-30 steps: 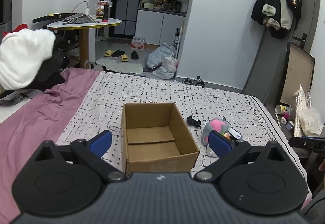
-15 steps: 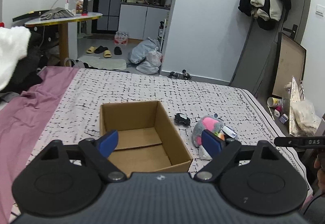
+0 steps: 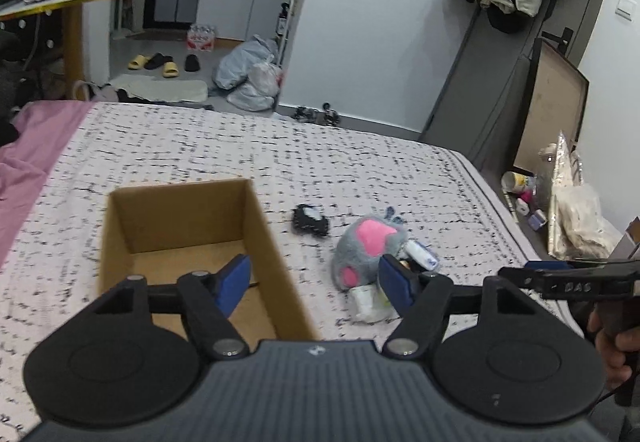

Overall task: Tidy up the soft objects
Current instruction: 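Grasp the plush burger with the left tool while the right tool grasps the snack box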

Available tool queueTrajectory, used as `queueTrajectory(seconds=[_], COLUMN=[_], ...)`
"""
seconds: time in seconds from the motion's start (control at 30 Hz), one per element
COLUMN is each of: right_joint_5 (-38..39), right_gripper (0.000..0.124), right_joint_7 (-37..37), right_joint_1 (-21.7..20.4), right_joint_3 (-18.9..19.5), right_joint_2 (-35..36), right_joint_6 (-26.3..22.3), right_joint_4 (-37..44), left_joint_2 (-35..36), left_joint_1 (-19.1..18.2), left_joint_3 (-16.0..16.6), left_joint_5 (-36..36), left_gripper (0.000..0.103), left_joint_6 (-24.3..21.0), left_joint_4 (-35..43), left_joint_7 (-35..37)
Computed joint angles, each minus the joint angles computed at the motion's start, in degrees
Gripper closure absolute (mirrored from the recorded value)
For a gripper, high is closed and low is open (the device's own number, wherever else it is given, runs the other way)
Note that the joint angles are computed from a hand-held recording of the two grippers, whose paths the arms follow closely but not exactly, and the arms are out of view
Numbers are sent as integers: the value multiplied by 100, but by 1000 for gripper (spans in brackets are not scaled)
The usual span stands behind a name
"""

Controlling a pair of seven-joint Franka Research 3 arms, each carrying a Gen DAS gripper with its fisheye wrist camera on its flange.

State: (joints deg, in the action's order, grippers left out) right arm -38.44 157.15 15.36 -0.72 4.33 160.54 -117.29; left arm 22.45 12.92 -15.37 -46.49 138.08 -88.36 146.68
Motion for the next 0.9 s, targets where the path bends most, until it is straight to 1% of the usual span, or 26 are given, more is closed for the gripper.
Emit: queueTrajectory(seconds=[0.07, 0.17, 0.27, 0.3, 0.33, 0.4, 0.5, 0.6, 0.67, 0.73, 0.9], right_joint_5=[51, 53, 3, -28, -20, -53, -53, -167, -206, -282, -304], right_gripper=[58, 59, 60, 60, 60, 60, 65, 67, 71, 71, 71], right_joint_7=[-188, -380, -555, -608, -707, -855, -1056, -1035, -1057, -1083, -1240], right_joint_1=[-21, -9, 41, 64, 78, 126, 190, 301, 361, 423, 489], right_joint_3=[-11, -72, -143, -168, -185, -239, -328, -469, -534, -596, -690], right_joint_2=[83, 199, 318, 366, 419, 535, 680, 807, 888, 946, 1133], right_joint_6=[-7, 56, 21, 9, -4, -5, 39, 79, 67, 46, 89], right_joint_4=[67, 134, 232, 269, 313, 394, 489, 577, 644, 689, 806], left_joint_2=[121, 315, 561, 704, 797, 918, 1123, 1254, 1356, 1475, 1774], left_joint_1=[-89, -177, -213, -237, -317, -403, -445, -541, -587, -615, -770], left_joint_3=[11, -1, -92, -110, -86, -134, -216, -234, -249, -264, -288], left_joint_5=[134, 382, 578, 666, 826, 1033, 1212, 1426, 1547, 1652, 1972], left_gripper=[38, 39, 39, 39, 39, 40, 42, 43, 45, 46, 49], left_joint_6=[-60, -240, -526, -709, -761, -711, -916, -868, -936, -1062, -1177], left_joint_4=[150, 396, 700, 885, 1006, 1101, 1345, 1432, 1541, 1689, 2043], left_joint_7=[-208, -567, -719, -837, -1024, -1082, -1275, -1427, -1599, -1770, -2047])
